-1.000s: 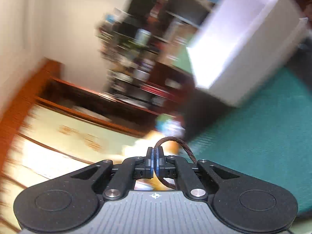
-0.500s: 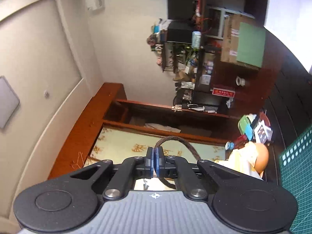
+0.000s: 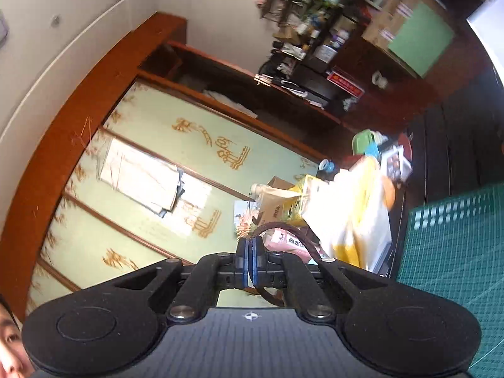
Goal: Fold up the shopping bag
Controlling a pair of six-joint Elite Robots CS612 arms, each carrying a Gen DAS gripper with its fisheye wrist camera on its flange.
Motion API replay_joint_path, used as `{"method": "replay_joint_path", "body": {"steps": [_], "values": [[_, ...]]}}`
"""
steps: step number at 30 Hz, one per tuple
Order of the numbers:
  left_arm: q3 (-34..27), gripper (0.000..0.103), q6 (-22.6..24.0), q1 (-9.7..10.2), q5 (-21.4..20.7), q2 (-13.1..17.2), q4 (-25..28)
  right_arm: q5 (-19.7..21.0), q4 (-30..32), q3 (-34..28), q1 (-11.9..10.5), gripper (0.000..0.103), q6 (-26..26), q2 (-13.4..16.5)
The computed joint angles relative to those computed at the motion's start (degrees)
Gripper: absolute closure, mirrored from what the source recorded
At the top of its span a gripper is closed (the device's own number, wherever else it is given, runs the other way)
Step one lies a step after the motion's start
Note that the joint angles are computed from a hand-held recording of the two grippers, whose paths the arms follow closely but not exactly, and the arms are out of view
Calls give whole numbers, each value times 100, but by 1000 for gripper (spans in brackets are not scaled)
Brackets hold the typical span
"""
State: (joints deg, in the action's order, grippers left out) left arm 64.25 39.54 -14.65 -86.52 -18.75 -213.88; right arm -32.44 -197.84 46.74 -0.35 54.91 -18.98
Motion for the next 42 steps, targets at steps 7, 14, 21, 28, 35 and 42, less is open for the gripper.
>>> {"method": "replay_joint_path", "body": {"steps": [7, 14, 21, 28, 35, 42], "values": [[-298, 93, 371, -78, 265, 292, -668, -1067, -880, -476, 12, 100, 1973, 301], [-512, 92, 706, -96, 332, 463, -921, -2967, -1591, -961, 199, 100, 4680, 863], [-628, 92, 946, -120, 341, 549, -1006, -3097, -1432, -1981, 297, 100, 5181, 1383], [-705, 92, 770, -143, 707, 554, -930, -3208, -1019, -1135, 338, 100, 4775, 933], [-1007, 92, 774, -197, 1231, 696, -918, -3436, -1297, -264, 474, 100, 5333, 612], [-1104, 92, 717, -214, 1571, 722, -855, -3233, -1396, 45, 479, 100, 5192, 451]]}}
